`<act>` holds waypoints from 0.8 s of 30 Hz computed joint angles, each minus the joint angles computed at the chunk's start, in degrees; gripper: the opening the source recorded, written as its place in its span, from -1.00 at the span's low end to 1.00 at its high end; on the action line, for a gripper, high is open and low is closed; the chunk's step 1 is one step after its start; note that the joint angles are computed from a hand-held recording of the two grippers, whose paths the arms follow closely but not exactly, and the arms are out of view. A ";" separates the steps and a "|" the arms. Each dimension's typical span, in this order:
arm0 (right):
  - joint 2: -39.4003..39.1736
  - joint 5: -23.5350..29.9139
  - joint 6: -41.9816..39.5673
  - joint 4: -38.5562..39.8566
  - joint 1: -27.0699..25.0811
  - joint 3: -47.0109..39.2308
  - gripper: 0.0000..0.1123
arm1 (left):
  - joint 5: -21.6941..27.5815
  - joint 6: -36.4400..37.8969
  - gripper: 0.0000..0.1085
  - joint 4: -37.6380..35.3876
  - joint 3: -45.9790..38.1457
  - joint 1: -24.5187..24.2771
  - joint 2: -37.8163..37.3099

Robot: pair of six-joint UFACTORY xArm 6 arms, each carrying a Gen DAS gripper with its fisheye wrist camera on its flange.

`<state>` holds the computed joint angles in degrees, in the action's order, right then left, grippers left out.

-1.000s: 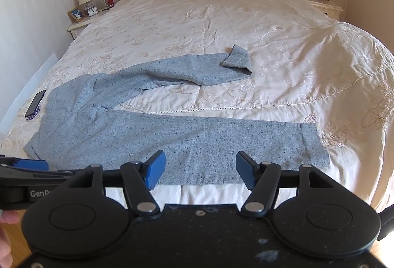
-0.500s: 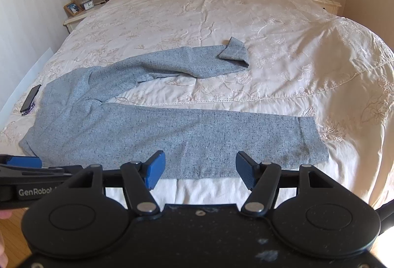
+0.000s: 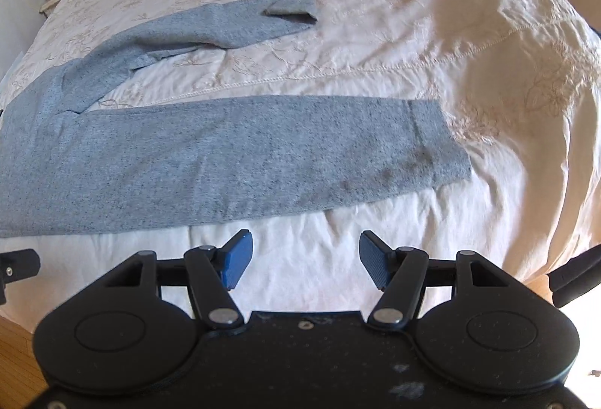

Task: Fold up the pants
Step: 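Lower the right tool to the trouser hem and close on it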

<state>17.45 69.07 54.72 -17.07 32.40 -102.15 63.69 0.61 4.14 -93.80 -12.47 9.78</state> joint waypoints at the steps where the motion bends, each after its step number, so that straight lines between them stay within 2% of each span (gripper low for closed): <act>1: -1.43 -1.94 -0.54 1.08 -1.35 2.74 0.17 | 0.20 -0.07 0.32 0.07 -0.94 -0.24 0.88; 6: -1.25 0.30 -0.63 -3.43 -6.22 3.66 0.11 | 2.25 -0.81 0.32 -0.24 -8.47 -0.90 6.61; 10: -1.66 -5.97 -1.67 -5.52 -10.96 6.79 0.06 | 3.94 0.50 0.30 -0.49 -15.50 -1.36 12.33; 14: 3.73 -3.89 -2.72 -8.51 -13.82 1.20 0.09 | 4.36 4.12 0.30 -0.88 -22.94 -1.94 18.86; 18: 7.87 -5.53 -4.10 -8.59 -16.93 -1.30 0.09 | 6.68 7.44 0.25 -2.46 -32.03 -1.96 25.30; 24: 13.93 -5.65 -15.50 -3.77 -20.58 -5.47 0.08 | 16.28 6.42 0.25 -1.09 -51.07 -2.76 37.22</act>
